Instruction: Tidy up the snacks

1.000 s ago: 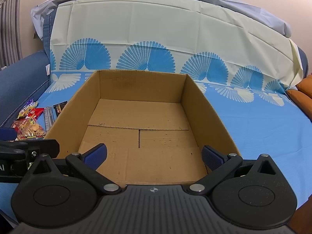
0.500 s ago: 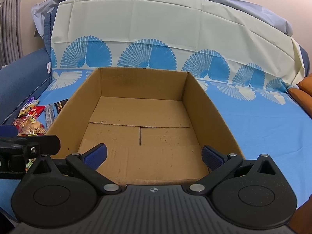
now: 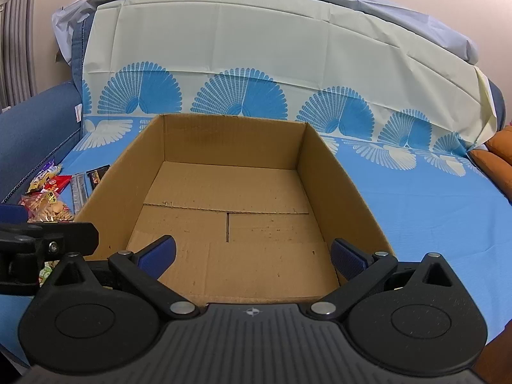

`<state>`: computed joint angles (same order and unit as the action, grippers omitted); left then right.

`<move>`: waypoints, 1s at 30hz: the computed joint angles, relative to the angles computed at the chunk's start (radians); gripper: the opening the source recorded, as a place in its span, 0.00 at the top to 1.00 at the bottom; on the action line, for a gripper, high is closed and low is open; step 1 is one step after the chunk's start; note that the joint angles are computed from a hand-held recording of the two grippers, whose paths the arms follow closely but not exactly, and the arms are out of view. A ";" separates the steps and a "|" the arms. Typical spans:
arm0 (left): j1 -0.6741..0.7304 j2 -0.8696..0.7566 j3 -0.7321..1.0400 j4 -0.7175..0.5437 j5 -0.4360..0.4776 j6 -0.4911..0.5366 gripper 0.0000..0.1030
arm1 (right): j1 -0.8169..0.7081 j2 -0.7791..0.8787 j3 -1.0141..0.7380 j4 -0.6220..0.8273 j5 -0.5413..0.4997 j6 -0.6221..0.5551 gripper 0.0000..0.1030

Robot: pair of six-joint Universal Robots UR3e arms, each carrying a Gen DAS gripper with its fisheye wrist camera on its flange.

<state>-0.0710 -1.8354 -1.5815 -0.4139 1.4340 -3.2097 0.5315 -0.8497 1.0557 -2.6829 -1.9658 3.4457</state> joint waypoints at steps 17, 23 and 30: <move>-0.014 -0.015 0.001 0.017 0.035 0.039 0.01 | 0.014 0.029 -0.035 -0.007 -0.031 -0.039 0.07; 0.001 0.004 -0.011 0.012 0.017 0.042 0.01 | 0.007 0.016 -0.013 -0.017 -0.010 -0.035 0.09; 0.101 0.037 0.095 -0.156 -0.093 0.191 0.36 | 0.022 0.036 -0.053 -0.026 -0.013 -0.025 0.33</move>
<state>0.0299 -1.7985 -1.4862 -0.5699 1.3414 -3.0187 0.5535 -0.8133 1.0026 -2.7091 -1.9786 3.4209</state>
